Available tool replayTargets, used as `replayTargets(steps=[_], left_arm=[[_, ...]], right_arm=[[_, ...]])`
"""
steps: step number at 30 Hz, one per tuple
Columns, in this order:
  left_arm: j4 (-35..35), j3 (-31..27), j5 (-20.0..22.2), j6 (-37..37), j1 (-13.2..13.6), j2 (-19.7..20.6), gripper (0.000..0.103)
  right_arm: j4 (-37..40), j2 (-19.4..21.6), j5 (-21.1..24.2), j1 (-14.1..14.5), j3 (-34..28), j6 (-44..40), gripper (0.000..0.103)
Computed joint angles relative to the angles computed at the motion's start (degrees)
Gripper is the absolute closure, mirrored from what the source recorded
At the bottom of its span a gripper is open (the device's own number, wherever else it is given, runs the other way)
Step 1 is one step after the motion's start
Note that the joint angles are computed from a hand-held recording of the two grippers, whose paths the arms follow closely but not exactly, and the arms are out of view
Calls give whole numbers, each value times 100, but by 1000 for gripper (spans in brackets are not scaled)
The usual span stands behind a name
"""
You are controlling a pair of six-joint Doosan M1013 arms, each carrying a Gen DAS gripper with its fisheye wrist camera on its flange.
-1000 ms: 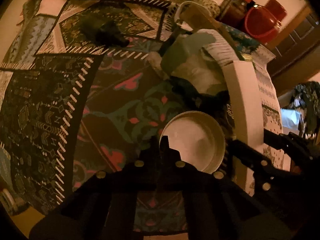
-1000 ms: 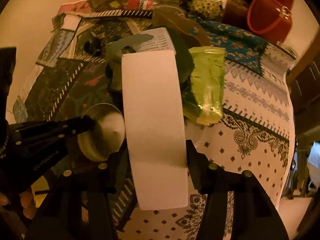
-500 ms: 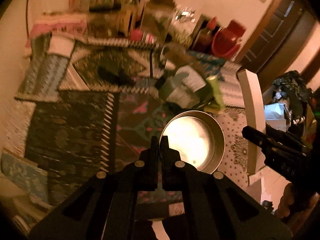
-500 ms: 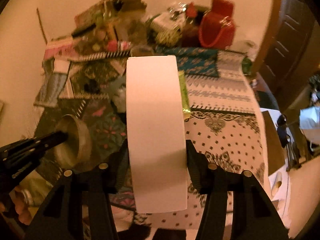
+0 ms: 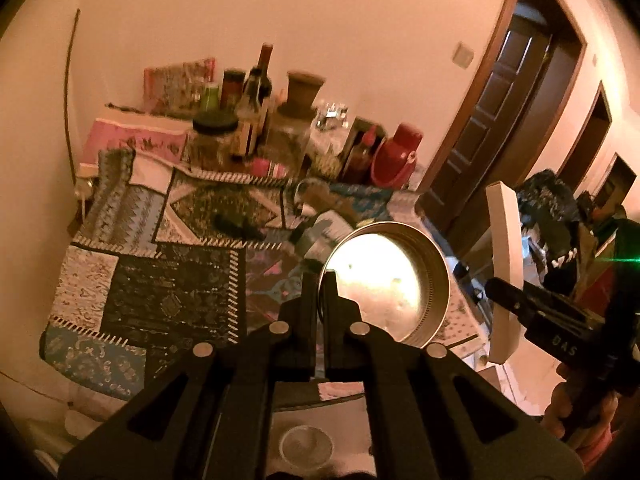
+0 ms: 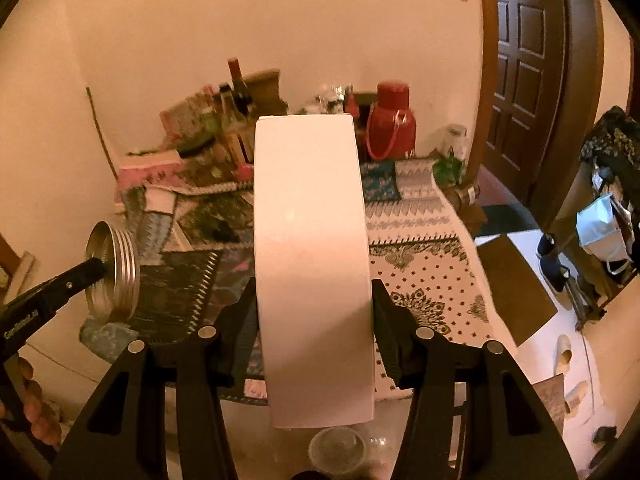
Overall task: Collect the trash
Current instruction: 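Lift the paper strip and tin lid and carry them toward the floor bin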
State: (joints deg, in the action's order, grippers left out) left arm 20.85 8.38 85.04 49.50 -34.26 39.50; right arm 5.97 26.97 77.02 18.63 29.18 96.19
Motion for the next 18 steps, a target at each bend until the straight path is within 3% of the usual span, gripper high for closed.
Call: replayTargets(steps=[4,9,18], left_arm=[[341,434,-296,-304,-224,-305,102],[971,497,-218,-568,-615,-384,102],[1602,494,279,-1422,-1331,-348,102]], right_arm=[[166,-386,-416,-80,529,-236,54],[645,-859,-796,-329,1255,-693,54],[1309,-1600,-751,-807,2371,-1570,54]])
